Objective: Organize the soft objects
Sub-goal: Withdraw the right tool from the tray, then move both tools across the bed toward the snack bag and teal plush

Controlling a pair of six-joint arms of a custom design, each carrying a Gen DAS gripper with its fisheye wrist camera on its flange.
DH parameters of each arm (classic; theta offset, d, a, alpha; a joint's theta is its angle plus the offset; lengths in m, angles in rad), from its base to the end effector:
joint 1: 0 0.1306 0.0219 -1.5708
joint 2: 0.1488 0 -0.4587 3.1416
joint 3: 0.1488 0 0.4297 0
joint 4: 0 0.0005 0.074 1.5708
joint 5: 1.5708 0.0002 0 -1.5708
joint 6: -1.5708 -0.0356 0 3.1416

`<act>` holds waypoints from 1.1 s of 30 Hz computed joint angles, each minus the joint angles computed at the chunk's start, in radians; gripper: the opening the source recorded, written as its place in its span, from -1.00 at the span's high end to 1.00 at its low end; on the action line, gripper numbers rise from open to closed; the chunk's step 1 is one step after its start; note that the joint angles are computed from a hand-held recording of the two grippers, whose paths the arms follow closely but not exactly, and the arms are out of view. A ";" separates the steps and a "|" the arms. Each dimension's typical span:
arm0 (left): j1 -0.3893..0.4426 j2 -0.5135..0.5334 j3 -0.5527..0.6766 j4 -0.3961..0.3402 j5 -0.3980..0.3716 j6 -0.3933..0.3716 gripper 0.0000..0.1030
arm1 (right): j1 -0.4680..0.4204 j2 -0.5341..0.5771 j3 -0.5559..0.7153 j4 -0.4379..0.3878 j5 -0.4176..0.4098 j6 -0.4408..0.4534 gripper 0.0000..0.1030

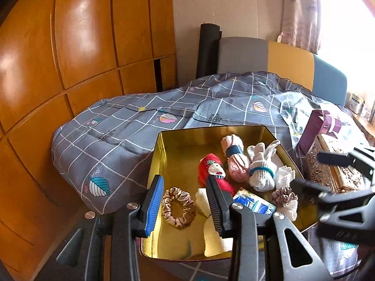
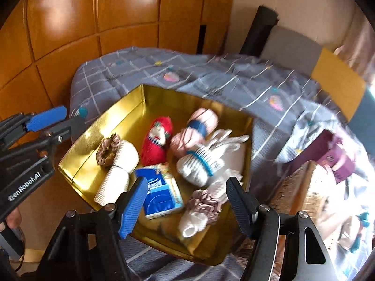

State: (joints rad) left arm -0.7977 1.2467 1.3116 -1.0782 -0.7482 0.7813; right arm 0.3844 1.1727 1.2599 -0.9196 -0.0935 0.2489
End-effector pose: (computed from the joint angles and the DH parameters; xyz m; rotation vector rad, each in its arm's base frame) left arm 0.3127 -0.2865 0.5251 -0.2326 2.2350 0.1636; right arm 0.3793 0.1565 0.5315 -0.7904 2.2722 0.1753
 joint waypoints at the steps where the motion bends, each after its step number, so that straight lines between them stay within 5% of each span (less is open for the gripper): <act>1: -0.003 0.002 0.002 -0.001 -0.001 -0.003 0.28 | -0.009 -0.008 -0.002 0.009 -0.006 -0.002 -0.36; 13: -0.044 0.028 0.042 -0.002 -0.034 -0.057 0.28 | -0.172 -0.092 -0.005 0.107 -0.051 -0.026 -0.40; 33: -0.099 0.094 0.127 -0.010 -0.054 -0.145 0.28 | -0.613 -0.059 0.047 0.173 -0.046 -0.011 -0.55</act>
